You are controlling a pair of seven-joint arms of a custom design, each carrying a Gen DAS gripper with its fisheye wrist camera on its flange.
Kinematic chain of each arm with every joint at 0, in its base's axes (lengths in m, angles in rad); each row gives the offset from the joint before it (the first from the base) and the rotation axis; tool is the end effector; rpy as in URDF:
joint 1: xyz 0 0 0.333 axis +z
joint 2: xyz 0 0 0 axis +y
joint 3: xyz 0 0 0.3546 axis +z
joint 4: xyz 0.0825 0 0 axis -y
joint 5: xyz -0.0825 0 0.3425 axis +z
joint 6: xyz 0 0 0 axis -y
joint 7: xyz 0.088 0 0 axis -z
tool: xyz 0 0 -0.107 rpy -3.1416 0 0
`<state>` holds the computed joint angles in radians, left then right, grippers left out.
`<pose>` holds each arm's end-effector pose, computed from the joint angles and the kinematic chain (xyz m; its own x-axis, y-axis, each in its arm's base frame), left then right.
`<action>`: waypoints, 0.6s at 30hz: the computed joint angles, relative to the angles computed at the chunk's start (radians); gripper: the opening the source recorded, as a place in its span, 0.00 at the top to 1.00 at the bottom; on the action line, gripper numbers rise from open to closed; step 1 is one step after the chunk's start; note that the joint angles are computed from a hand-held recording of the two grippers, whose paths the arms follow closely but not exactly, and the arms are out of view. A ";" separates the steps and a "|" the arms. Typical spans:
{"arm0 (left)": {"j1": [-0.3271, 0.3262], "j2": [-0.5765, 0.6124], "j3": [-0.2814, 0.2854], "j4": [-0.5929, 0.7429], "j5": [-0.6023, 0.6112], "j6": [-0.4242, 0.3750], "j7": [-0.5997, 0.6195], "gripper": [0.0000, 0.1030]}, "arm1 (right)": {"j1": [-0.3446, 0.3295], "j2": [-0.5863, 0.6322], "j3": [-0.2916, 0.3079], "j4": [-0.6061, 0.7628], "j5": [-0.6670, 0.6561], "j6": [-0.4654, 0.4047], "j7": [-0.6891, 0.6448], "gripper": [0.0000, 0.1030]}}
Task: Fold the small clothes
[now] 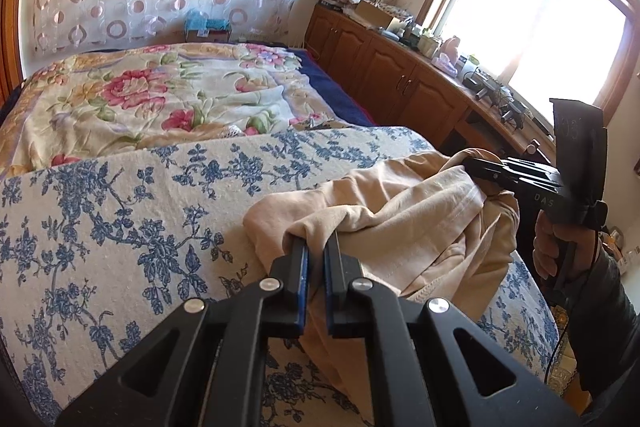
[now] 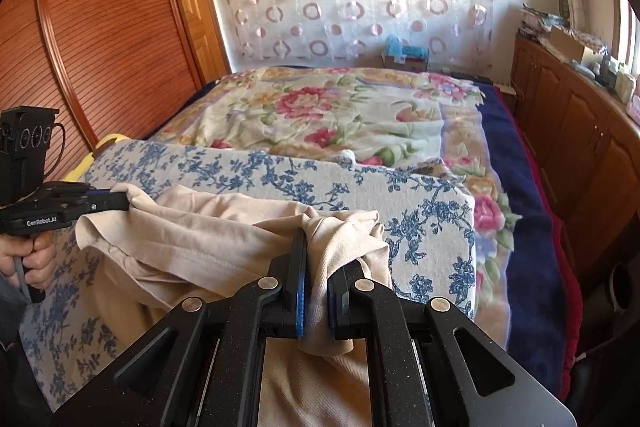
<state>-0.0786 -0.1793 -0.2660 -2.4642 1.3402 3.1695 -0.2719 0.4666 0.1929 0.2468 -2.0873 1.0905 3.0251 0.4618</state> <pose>0.3681 -0.2315 0.4750 -0.0179 -0.9409 0.3382 -0.7006 -0.2295 -0.6756 0.4818 0.3181 0.4551 0.7130 -0.6937 -0.1019 -0.5287 -0.4365 -0.7279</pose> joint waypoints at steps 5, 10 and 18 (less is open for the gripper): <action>0.008 -0.015 -0.007 -0.015 -0.016 0.013 0.014 0.89 | 0.005 0.011 -0.009 0.005 -0.050 0.001 0.051 0.93; -0.023 -0.097 0.013 -0.075 -0.099 -0.014 0.103 0.68 | 0.020 -0.002 -0.016 -0.012 -0.096 0.047 0.096 0.73; -0.152 -0.175 0.078 -0.191 -0.383 -0.044 0.400 0.62 | -0.024 -0.073 0.032 -0.064 0.013 0.128 0.000 0.42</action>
<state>-0.2307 -0.3538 -0.1885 -2.6547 0.9571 3.1254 0.1281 0.4422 0.1202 0.2787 -2.1513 1.1036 3.1534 0.4616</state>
